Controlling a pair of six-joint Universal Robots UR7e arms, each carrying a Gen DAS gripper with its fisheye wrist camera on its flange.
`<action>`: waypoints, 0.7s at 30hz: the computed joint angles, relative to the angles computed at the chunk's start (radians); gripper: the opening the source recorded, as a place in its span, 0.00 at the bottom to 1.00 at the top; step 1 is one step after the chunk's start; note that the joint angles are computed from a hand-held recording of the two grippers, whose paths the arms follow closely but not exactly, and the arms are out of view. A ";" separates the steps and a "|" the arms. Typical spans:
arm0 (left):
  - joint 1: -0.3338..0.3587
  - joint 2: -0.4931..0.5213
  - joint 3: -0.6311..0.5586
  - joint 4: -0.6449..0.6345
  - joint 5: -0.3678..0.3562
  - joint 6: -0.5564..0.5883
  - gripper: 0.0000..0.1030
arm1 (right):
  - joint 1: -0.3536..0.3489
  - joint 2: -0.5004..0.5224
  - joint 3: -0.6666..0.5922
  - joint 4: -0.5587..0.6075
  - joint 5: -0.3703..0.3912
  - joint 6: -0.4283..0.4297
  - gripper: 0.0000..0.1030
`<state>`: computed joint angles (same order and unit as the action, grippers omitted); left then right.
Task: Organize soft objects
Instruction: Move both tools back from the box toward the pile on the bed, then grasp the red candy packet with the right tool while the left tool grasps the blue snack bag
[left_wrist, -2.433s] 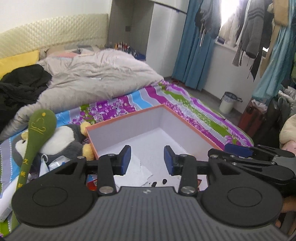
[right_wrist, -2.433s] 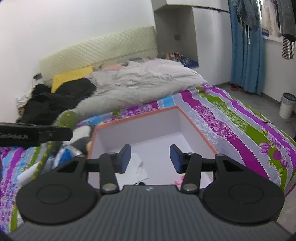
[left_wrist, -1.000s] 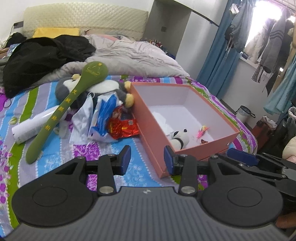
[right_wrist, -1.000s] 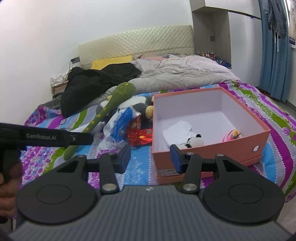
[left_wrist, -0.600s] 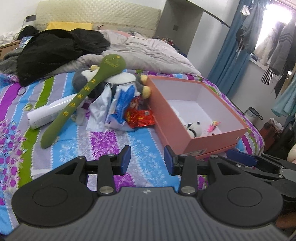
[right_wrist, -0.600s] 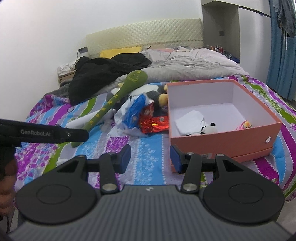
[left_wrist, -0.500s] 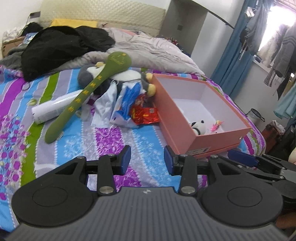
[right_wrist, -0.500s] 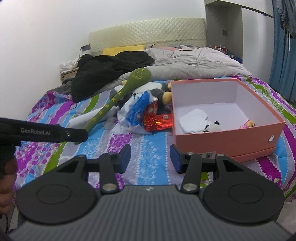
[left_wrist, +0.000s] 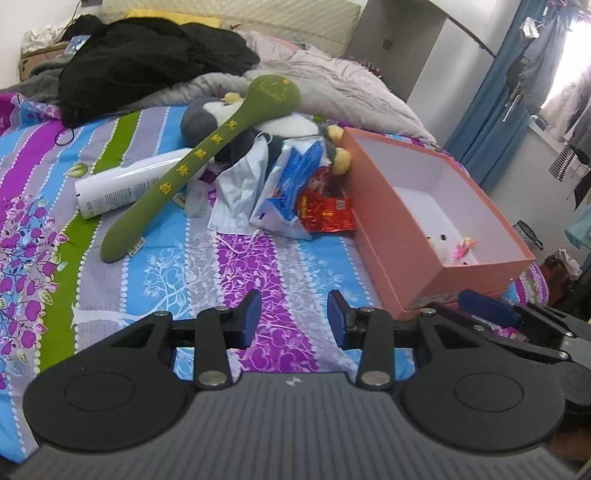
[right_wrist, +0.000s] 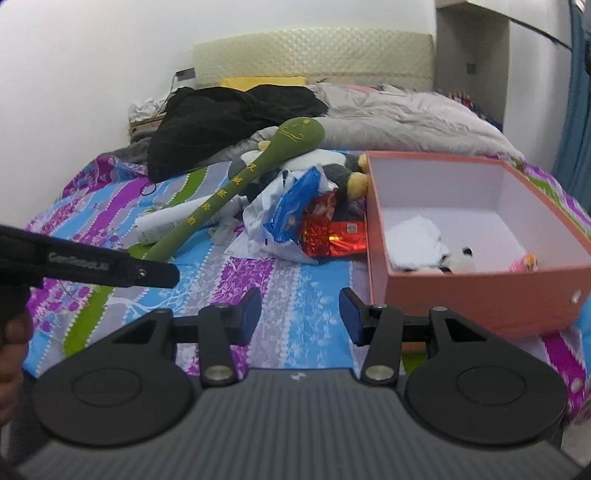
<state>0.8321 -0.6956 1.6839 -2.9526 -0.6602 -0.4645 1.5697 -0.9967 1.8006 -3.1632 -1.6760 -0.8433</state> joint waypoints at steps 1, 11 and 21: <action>0.013 0.005 -0.012 0.006 -0.007 0.004 0.44 | 0.001 0.015 -0.014 0.001 -0.001 -0.003 0.48; 0.129 0.093 -0.190 0.032 -0.045 0.094 0.44 | 0.007 0.194 -0.193 0.020 -0.041 0.003 0.48; 0.211 0.218 -0.451 0.075 -0.121 0.190 0.44 | 0.017 0.387 -0.421 0.029 -0.090 0.013 0.47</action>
